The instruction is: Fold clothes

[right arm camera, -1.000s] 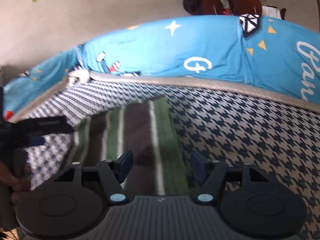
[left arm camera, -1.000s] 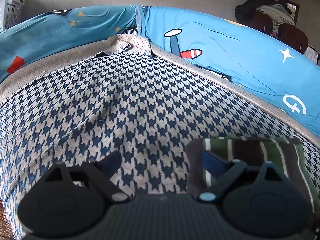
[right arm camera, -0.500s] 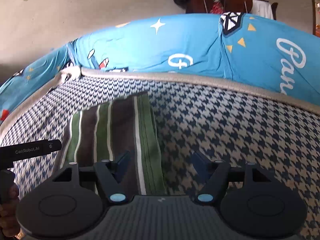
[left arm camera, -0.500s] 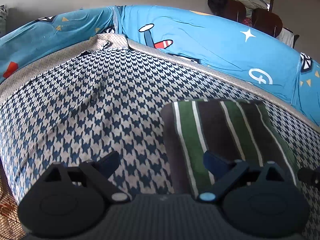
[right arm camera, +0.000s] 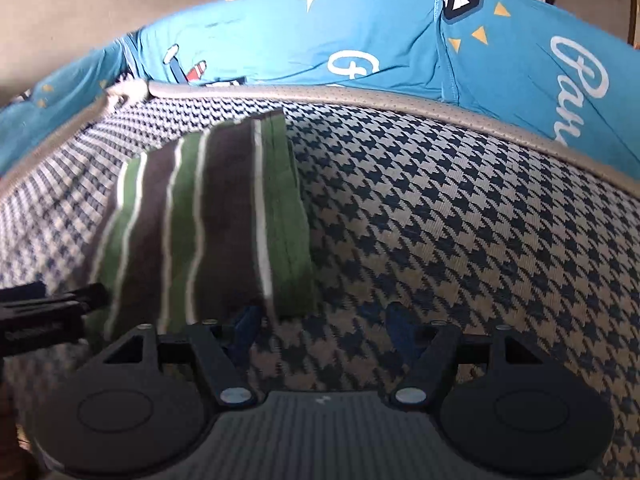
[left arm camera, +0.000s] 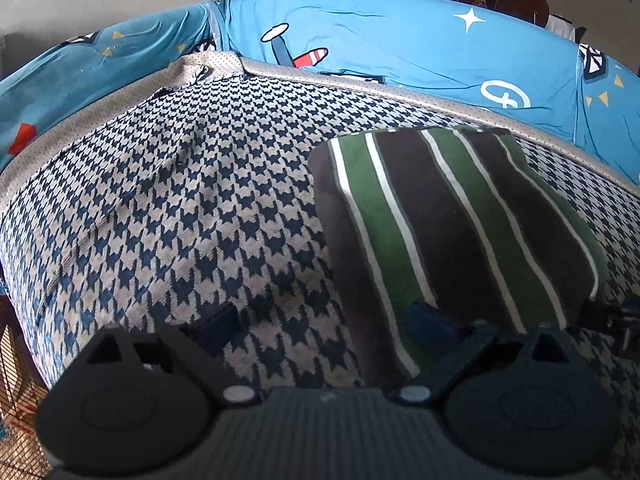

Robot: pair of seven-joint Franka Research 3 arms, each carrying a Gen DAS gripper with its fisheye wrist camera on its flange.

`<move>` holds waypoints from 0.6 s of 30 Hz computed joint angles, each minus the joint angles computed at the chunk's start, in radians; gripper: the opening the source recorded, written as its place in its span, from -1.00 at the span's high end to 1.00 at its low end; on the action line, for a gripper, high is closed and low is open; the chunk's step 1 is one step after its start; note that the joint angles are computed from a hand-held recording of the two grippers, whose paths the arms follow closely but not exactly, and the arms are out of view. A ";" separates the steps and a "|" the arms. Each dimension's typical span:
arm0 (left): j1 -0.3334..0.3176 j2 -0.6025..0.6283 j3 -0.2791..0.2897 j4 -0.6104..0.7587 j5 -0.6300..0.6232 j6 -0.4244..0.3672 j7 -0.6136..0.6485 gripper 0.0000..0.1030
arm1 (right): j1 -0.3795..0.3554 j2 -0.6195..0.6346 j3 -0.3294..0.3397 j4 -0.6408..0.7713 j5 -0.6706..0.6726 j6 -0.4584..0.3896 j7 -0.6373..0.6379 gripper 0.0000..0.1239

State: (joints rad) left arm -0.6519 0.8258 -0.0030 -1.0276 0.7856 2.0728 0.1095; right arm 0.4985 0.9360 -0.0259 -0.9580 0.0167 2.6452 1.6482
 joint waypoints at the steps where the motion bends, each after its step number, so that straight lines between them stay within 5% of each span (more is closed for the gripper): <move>1: 0.001 -0.001 0.000 -0.003 -0.003 -0.002 -0.004 -0.94 | 0.011 0.009 -0.015 0.010 -0.013 0.001 0.008 -0.12; 8: -0.001 -0.011 -0.002 -0.012 -0.011 -0.026 -0.021 -1.00 | 0.070 0.011 -0.109 0.014 -0.118 -0.020 0.134 -0.18; 14: 0.004 -0.049 -0.019 -0.058 -0.017 0.003 -0.079 -1.00 | 0.022 -0.142 -0.024 -0.180 -0.074 0.070 0.099 -0.23; 18: -0.002 -0.062 -0.028 -0.065 -0.013 0.020 -0.083 -1.00 | -0.010 -0.214 0.043 -0.248 -0.008 0.056 0.032 -0.55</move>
State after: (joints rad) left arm -0.6536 0.7639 -0.0306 -1.0930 0.7724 2.0923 0.0262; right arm 0.4881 0.7220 0.0168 -1.2062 0.0087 2.7008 1.6800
